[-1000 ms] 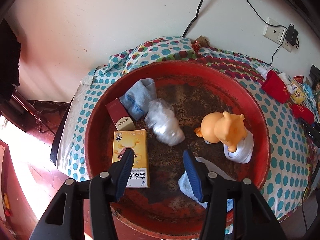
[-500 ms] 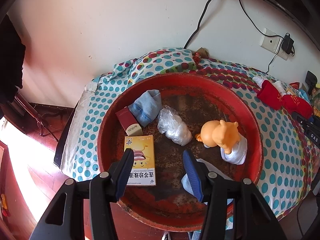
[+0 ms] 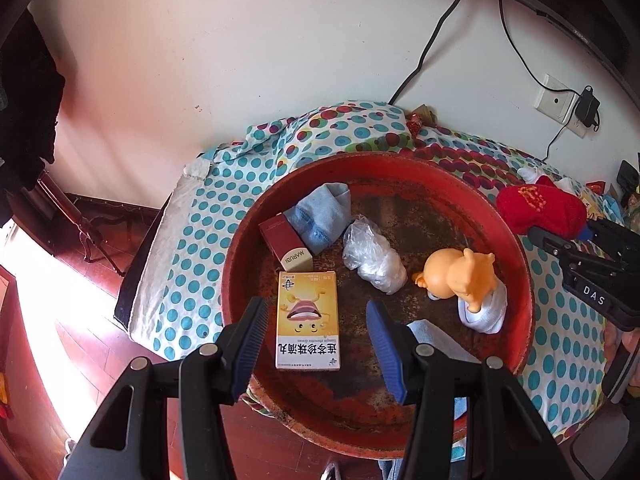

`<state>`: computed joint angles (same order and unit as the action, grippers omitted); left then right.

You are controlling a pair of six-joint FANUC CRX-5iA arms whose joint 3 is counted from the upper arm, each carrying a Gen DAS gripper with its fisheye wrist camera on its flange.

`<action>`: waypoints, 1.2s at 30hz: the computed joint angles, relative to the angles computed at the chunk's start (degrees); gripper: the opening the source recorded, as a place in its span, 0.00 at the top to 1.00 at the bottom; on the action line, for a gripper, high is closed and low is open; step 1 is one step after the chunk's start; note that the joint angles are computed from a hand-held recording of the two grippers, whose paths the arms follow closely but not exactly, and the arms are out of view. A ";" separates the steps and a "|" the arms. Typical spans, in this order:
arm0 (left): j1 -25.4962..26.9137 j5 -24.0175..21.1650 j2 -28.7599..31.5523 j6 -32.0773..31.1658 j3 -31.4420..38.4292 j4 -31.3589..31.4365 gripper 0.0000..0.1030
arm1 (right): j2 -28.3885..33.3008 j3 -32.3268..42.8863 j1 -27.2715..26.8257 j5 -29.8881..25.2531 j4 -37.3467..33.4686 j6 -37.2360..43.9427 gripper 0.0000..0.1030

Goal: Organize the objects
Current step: 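Carry the red sock over the red tray with the right gripper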

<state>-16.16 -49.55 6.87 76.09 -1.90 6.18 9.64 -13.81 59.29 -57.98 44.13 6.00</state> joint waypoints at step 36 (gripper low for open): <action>0.26 -1.99 1.68 0.38 1.06 -0.46 0.49 | 5.85 5.90 -2.52 3.89 -2.99 2.27 0.29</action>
